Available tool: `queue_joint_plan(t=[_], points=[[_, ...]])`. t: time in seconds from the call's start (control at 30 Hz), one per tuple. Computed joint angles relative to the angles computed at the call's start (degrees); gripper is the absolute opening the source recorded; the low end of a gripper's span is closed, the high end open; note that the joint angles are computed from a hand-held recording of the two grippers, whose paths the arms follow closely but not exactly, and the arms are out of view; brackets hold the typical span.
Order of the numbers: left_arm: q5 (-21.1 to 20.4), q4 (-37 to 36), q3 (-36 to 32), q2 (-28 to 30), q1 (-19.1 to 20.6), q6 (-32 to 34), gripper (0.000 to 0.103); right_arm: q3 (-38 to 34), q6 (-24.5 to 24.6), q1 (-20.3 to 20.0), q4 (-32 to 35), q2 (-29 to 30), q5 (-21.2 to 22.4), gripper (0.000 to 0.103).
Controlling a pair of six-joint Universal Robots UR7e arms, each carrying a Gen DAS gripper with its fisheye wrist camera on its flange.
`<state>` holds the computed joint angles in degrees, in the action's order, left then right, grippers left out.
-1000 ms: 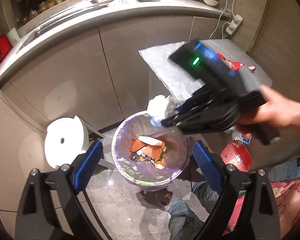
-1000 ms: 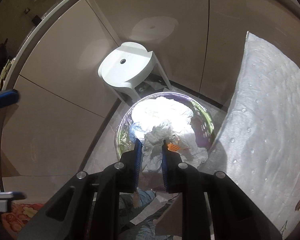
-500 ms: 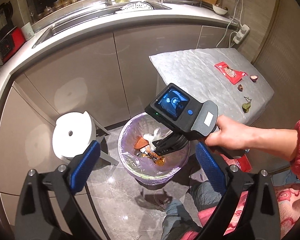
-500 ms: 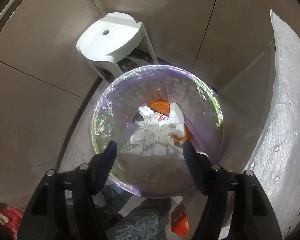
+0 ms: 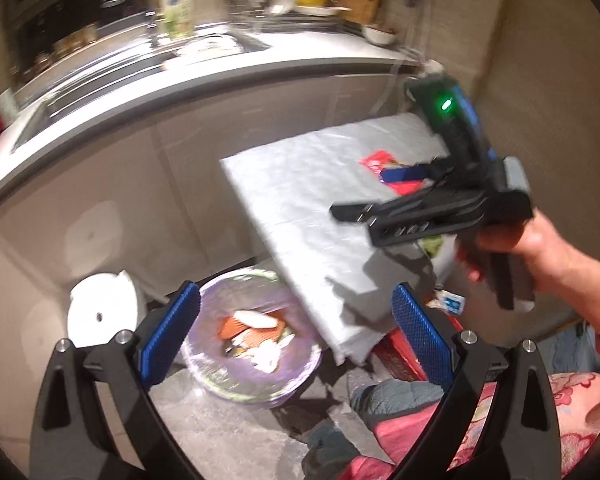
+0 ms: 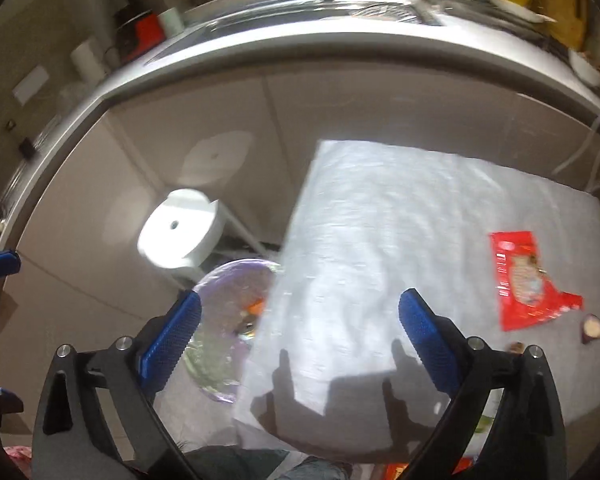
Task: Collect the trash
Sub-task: 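Move the right gripper to the purple onion slice and grasp it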
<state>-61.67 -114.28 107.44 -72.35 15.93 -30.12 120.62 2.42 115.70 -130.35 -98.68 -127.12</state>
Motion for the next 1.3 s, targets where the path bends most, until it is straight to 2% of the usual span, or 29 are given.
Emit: queue_joint_plan(t=[0.17,0.3,0.4,0.5,0.57,0.67,0.83,0.93,0.97,1.03,1.07,1.1,1.3], points=[[-8.43,-9.43,-3.3,11.59,0.37,8.58,0.092,0.38,-1.22,-6.11,7.27,-12.43,-9.64,0.098],[-13.65,-13.45,-8.32,20.72,0.76,11.22,0.092,1.1,-8.41,-15.02,5.48,-19.67,-10.68,0.098],[-14.82,-14.13,-12.97,26.64,1.05,10.85,0.092,1.1,-15.48,-23.9,1.27,-23.33,-7.08,0.098],[-14.72,-11.71,-18.28,31.39,1.68,9.84,0.092,0.72,-22.91,-34.29,-2.71,-24.85,-0.02,0.095],[-14.35,-9.98,-20.97,33.59,1.94,8.77,0.092,0.51,-25.97,-40.26,-3.98,-24.69,5.11,0.092],[-13.09,-7.09,-24.07,35.94,2.05,7.29,0.092,0.25,-29.21,-46.1,-5.38,-23.08,9.9,0.088],[-11.59,-4.25,-26.87,37.95,2.61,4.1,0.092,0.29,-32.79,-49.75,-7.09,-20.97,13.57,0.083],[-10.96,-2.8,-28.54,39.13,3.09,2.0,0.092,0.44,-35.02,-50.09,-7.1,-20.21,13.43,0.072],[-10.8,-2.39,-29.12,39.56,3.28,1.31,0.092,0.38,-35.47,-49.59,-6.76,-19.85,12.96,0.063],[-10.35,-1.76,-30.11,40.22,3.49,0.37,0.092,0.85,-37.2,-49.38,-7.39,-19.65,11.99,0.055],[-9.96,-1.51,-30.69,40.7,3.58,0.14,0.092,1.06,-38.15,-49.43,-7.76,-19.82,12.22,0.046],[-9.53,-1.19,-31.27,41.16,3.71,0.03,0.092,1.0,-38.52,-49.64,-7.56,-20.01,12.68,0.042],[-8.95,-0.32,-34.7,43.96,4.85,-0.46,0.092,-0.53,-38.32,-52.39,-3.85,-21.22,17.96,0.041]])
